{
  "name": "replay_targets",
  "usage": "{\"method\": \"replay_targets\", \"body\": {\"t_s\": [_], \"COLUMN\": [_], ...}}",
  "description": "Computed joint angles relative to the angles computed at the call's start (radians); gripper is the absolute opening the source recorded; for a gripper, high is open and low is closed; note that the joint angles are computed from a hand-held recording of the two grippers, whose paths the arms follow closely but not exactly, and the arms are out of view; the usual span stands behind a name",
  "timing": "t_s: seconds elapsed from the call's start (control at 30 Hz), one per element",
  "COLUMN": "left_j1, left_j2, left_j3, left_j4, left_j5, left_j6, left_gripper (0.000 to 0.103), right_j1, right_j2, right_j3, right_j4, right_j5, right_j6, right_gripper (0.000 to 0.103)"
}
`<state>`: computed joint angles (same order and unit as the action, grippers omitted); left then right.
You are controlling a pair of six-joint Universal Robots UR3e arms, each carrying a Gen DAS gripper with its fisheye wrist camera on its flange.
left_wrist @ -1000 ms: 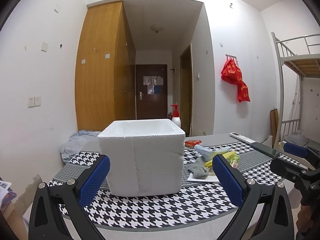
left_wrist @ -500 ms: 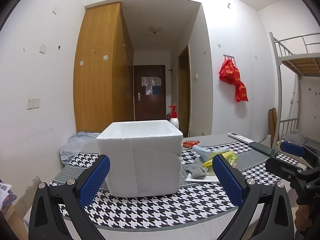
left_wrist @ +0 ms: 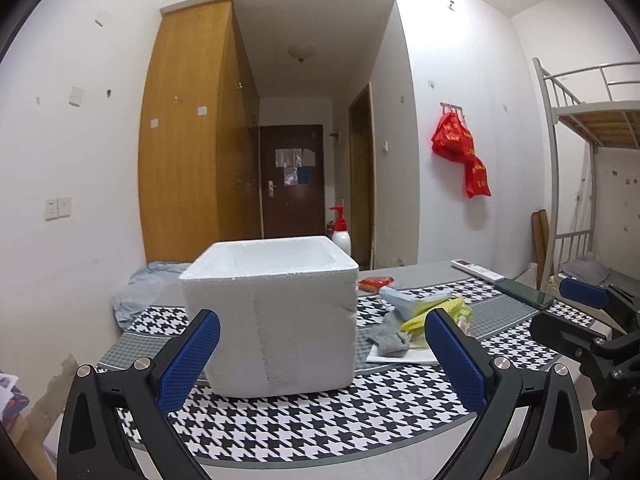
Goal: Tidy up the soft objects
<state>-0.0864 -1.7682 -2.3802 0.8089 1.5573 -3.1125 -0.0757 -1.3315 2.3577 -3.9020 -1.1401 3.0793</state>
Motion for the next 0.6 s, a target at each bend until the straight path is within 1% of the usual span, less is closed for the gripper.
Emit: {"method": "replay_targets", "body": {"t_s": [0.1,0.17,0.43,0.6], "left_j1": [-0.007,0.005,-0.006,-0.033], "left_j2": [-0.014,-0.014,-0.050,-0.069], "left_j3": [0.034,0.054,0.121,0.187], "left_j4": [-0.038,-0.086,-0.149,-0.217], "left_j5": [0.002,-0.037,-0.074,-0.063], "left_j6": [-0.001,0.003,0.000,0.008], "left_gripper": [0.102,0.102,0.102,0.102], "right_j1": [0.000,-0.005,-0.017,-0.043], "right_j2": [0.014,0.021,0.053,0.055], "right_j3": [-0.020,-0.030,-0.091,-0.113], "right_j4": [0.010,0.018,0.083,0.122], "right_j5": [-0.002,0.001,-0.006,0.003], "right_j6": [0.000,-0.001,-0.010,-0.016], "right_gripper": [0.103,0.103,0.103,0.103]}}
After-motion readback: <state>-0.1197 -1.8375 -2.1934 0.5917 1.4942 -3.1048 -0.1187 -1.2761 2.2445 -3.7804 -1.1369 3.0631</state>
